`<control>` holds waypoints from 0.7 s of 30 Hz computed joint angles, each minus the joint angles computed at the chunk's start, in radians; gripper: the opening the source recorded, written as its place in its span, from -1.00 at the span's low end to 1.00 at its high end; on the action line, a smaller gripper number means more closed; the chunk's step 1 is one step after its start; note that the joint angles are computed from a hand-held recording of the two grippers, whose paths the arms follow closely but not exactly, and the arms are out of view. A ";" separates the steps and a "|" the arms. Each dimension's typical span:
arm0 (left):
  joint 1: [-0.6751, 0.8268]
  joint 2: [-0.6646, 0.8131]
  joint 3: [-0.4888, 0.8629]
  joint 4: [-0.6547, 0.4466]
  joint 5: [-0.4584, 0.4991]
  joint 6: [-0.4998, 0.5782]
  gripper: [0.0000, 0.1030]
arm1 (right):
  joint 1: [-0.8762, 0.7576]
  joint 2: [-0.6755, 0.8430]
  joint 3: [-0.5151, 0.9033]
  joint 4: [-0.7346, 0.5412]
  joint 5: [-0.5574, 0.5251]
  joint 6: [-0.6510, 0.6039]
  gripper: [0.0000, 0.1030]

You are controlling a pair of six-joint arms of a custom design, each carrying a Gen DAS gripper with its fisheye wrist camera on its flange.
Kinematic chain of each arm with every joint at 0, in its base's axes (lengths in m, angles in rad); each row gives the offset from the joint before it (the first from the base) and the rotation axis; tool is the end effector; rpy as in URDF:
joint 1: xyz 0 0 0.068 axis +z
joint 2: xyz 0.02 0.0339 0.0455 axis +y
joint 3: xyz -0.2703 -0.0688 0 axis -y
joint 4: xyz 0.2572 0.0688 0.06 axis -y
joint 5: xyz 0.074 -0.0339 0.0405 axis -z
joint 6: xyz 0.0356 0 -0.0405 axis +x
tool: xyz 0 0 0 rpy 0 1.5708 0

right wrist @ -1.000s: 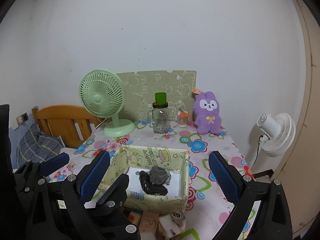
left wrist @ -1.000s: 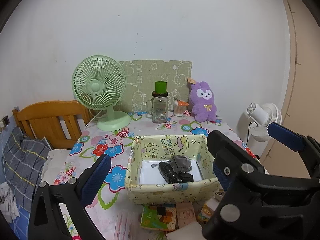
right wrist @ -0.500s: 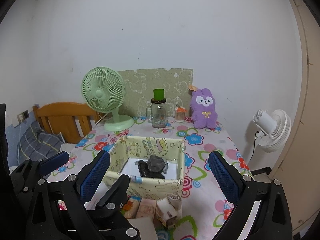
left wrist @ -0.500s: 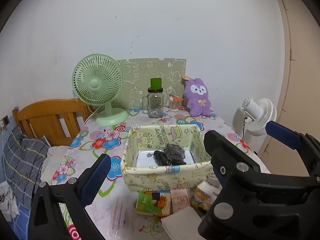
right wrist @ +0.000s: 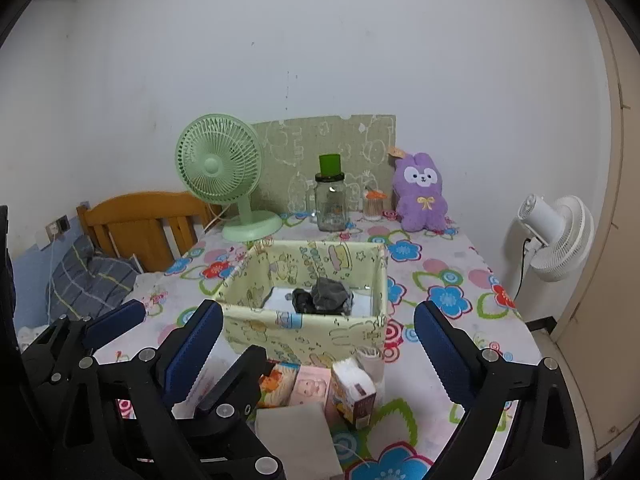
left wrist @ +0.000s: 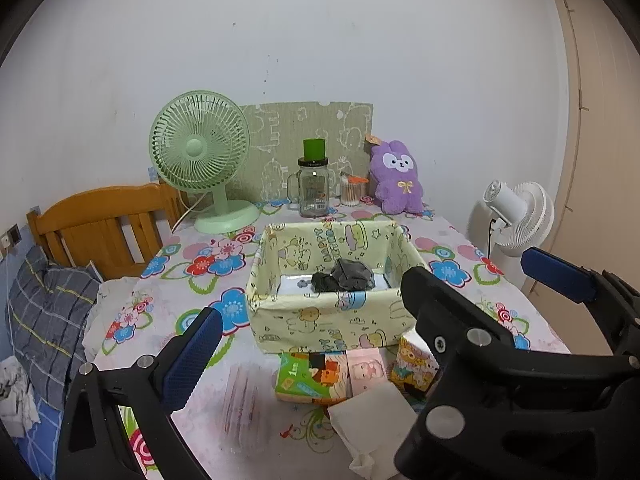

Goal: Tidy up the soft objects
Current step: 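Withdraw both open grippers from the fabric basket, then grasp the white folded cloth with the right gripper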

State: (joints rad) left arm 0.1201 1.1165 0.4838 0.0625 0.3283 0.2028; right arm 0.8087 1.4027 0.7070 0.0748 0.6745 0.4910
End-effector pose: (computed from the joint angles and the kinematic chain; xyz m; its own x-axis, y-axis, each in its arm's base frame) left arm 0.2346 0.0168 0.1945 -0.4935 0.1325 -0.8596 0.2608 0.9654 -0.0009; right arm 0.2187 0.1969 0.2020 -0.4553 0.0564 -0.8886 0.0004 0.9980 0.0631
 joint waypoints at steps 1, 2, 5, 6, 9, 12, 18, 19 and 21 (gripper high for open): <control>0.001 0.001 -0.003 0.001 0.005 0.004 0.98 | 0.006 0.001 -0.006 0.003 0.008 0.006 0.89; 0.002 0.001 -0.008 0.003 0.007 0.008 0.98 | 0.008 0.005 -0.009 0.009 0.012 0.009 0.89; 0.003 -0.001 -0.034 0.031 0.001 0.017 0.97 | 0.015 0.011 -0.023 0.026 0.022 0.019 0.89; 0.003 0.004 -0.045 0.045 -0.002 0.020 0.97 | 0.019 0.016 -0.028 0.031 0.030 0.021 0.89; 0.009 0.024 -0.062 0.069 0.001 0.023 0.93 | 0.028 0.038 -0.040 0.052 0.042 0.029 0.88; 0.015 0.061 -0.068 0.082 0.012 0.028 0.89 | 0.024 0.058 -0.052 0.068 0.021 0.045 0.87; 0.019 0.106 -0.100 0.130 -0.004 0.048 0.87 | 0.020 0.116 -0.057 0.082 -0.017 0.083 0.85; 0.020 0.115 -0.103 0.137 -0.003 0.051 0.85 | 0.021 0.126 -0.059 0.087 -0.022 0.088 0.85; 0.023 0.141 -0.107 0.149 -0.001 0.060 0.80 | 0.026 0.146 -0.064 0.099 -0.020 0.103 0.85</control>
